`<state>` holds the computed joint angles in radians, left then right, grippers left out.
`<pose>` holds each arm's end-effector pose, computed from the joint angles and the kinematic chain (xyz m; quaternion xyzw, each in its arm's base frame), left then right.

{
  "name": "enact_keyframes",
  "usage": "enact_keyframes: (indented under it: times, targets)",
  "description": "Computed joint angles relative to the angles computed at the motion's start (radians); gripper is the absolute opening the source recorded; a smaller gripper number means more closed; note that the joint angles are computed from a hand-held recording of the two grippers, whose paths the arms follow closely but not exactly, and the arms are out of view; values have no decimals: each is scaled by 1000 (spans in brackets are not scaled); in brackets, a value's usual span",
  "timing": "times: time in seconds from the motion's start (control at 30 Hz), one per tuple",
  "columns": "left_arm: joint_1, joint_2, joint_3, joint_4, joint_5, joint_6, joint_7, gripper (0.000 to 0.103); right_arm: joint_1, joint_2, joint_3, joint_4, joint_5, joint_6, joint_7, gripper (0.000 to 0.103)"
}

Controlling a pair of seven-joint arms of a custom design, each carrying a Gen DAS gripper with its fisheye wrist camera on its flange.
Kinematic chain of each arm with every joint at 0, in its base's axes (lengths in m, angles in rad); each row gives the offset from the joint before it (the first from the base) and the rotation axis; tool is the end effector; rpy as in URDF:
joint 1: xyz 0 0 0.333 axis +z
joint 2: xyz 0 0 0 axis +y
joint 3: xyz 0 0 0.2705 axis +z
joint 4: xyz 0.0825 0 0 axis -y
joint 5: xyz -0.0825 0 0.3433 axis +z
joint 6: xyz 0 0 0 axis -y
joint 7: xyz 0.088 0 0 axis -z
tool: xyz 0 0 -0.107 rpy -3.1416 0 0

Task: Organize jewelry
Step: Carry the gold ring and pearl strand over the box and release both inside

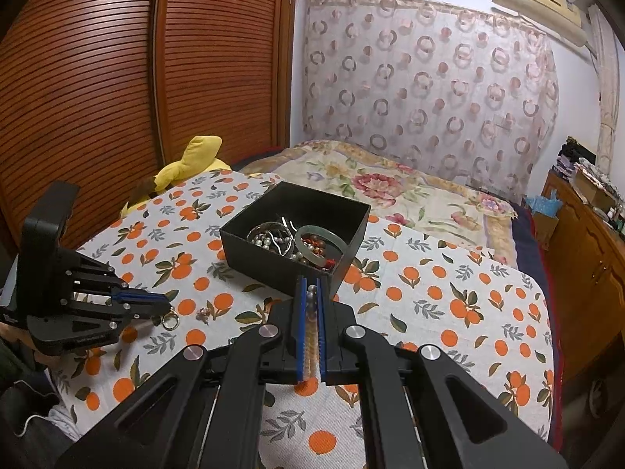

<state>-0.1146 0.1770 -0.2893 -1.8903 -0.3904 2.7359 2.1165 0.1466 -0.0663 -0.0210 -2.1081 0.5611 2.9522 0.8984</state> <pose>0.5638 -0.2149 0.4652 -0.4272 0.8308 -0.3271 0.1423 0.5418 0.0326 0.5209 -0.7158 0.5305 -0.2863 0.3525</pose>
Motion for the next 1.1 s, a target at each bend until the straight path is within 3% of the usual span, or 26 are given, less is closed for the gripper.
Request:
enact_keyframes:
  times: [0.03, 0.13, 0.2, 0.3, 0.57, 1.1]
  targets:
    - [-1, 4, 0, 4, 2, -2, -2, 16, -1, -2, 0, -1, -4, -1, 2, 6]
    - [-8, 20, 5, 15, 39, -5, -27, 19, 0, -1, 0, -2, -3, 1, 2, 6]
    - [-8, 30, 5, 23, 58, -11, -39, 19, 1, -1, 0, -2, -4, 1, 3, 6]
    - [9, 30, -12, 25, 25, -17, -7, 10, 1, -1, 0, -1, -4, 1, 3, 6]
    - [16, 36, -26, 50, -30, 12, 19, 9, 8, 3, -2, 13, 27, 4, -34, 6]
    - [8, 177, -53, 302, 59, 28, -86, 9, -36, 179, 20, 302, -37, -49, 29, 6]
